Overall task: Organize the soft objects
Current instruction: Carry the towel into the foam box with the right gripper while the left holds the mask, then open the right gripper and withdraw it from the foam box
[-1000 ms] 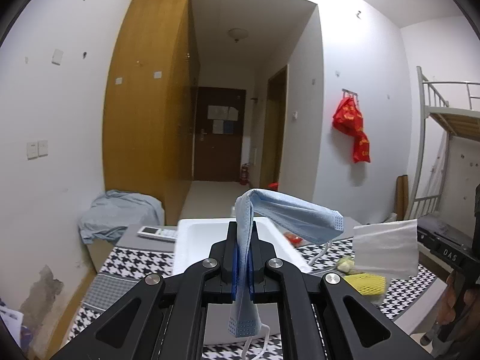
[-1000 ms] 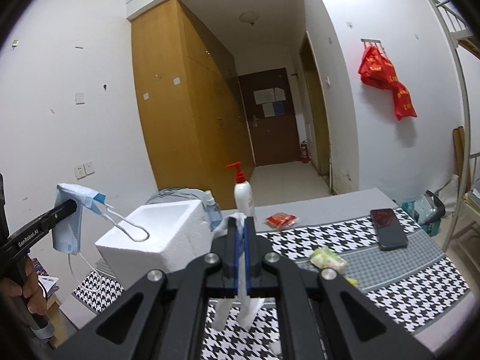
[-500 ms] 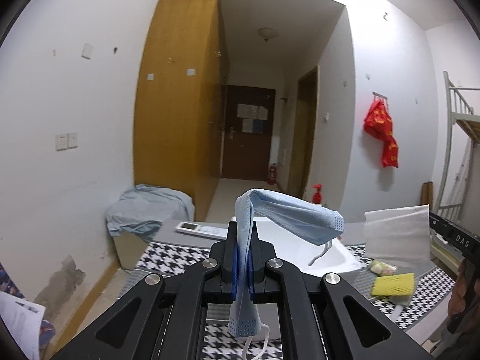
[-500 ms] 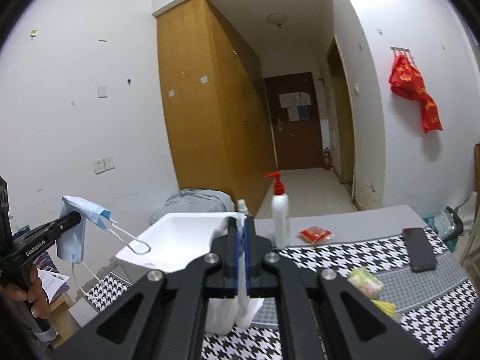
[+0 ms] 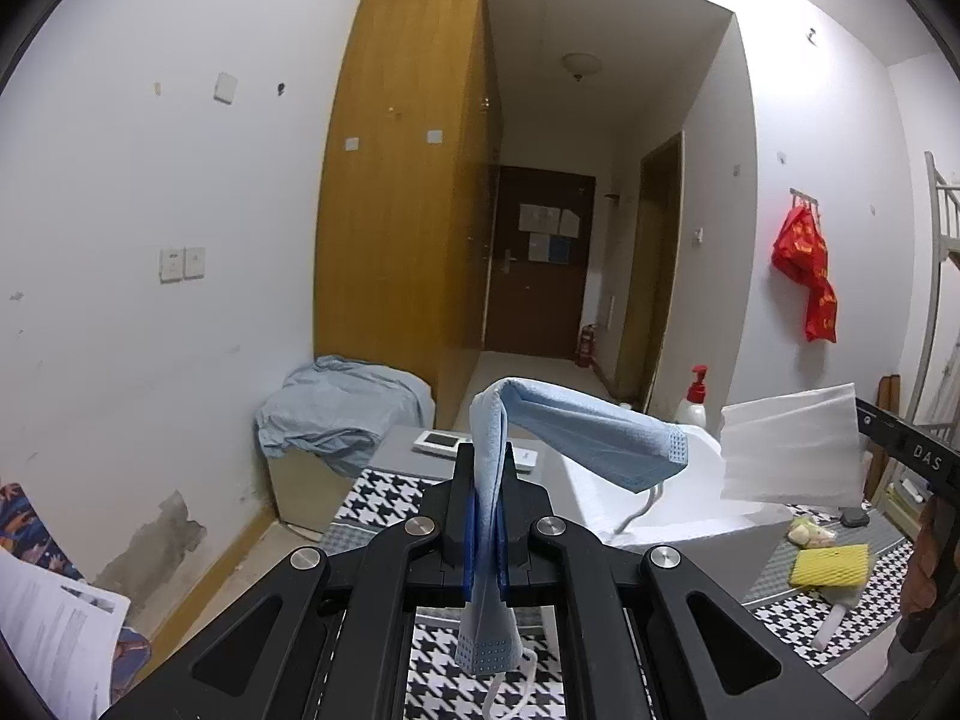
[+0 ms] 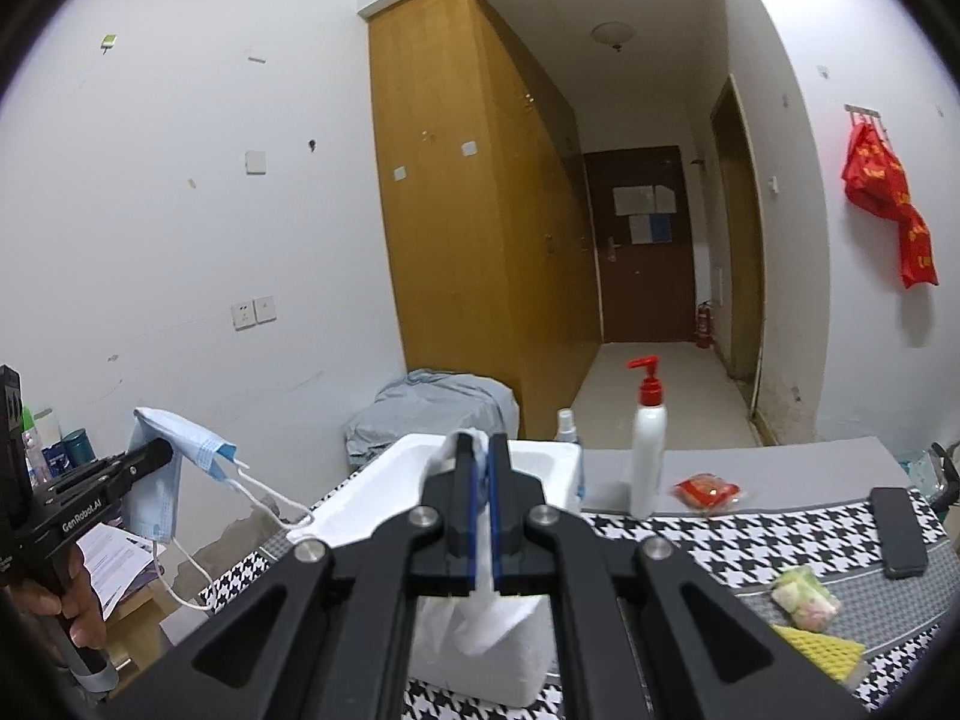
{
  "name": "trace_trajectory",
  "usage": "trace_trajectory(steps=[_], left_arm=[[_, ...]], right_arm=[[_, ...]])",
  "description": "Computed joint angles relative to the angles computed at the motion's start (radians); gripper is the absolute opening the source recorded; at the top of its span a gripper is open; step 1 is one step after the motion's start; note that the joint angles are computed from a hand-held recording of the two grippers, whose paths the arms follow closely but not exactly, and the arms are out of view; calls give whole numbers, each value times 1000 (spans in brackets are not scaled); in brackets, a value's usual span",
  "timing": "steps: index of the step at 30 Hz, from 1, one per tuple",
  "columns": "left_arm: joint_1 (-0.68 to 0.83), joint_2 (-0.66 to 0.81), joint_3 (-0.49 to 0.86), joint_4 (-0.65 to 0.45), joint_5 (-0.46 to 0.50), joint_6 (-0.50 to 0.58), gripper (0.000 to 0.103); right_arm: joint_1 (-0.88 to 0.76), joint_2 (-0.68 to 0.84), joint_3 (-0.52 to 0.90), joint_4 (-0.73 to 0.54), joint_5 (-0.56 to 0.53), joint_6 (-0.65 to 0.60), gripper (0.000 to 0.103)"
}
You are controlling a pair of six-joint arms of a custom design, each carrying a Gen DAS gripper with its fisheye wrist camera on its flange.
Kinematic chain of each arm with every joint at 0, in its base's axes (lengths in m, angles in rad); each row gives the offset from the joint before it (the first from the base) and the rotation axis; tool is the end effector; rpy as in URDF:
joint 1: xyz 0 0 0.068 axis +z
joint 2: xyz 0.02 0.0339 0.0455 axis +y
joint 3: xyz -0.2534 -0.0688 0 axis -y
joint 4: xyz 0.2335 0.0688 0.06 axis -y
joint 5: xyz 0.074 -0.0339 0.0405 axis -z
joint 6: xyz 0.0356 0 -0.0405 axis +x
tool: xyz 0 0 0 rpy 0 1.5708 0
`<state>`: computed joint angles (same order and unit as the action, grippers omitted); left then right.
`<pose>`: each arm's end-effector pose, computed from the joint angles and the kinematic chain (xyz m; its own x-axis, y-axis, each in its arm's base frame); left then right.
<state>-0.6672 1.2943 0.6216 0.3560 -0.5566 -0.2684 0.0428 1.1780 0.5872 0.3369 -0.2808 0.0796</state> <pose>0.2236 -0.1522 0.2263 -0.2706 -0.0734 -0.9599 0.0614 0.9937 -0.0934 0.2544 0.0208 0.2402 -0.2747 0.0647 -0.9593 -0.2882 0.9463 0.1464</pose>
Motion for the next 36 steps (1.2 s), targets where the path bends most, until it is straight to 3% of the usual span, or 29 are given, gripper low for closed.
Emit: trace_trajectory(steps=[13,27,28,30,31,32,34,36], left_arm=[[54,-17,-47,13,42,-27,5],[100,-12,-55,19,109,-22,5],[101,-12,-54,18,109,-20,5],[95,-11,-52,17,103,-22,5],[95,-11,-52,18,102,-22,5],[94,-10,-51,18,100,-22,5],[92,-8,-50,18,93,-26,5],[93,-3,-47,15,94,-29,5]], right_arm=[[145,138,108,-9,91,-13,5],[201,280,253,-129,162,-41,5],[200,292,264,-138,165,-41,9],[209,317,294,-168,182,-46,37],[213,330,304,-176,197,-44,69],[215,334,305,-173,202,-48,92],[225,328,284,-145,224,-60,101],[227,319,272,-138,229,-62,101]])
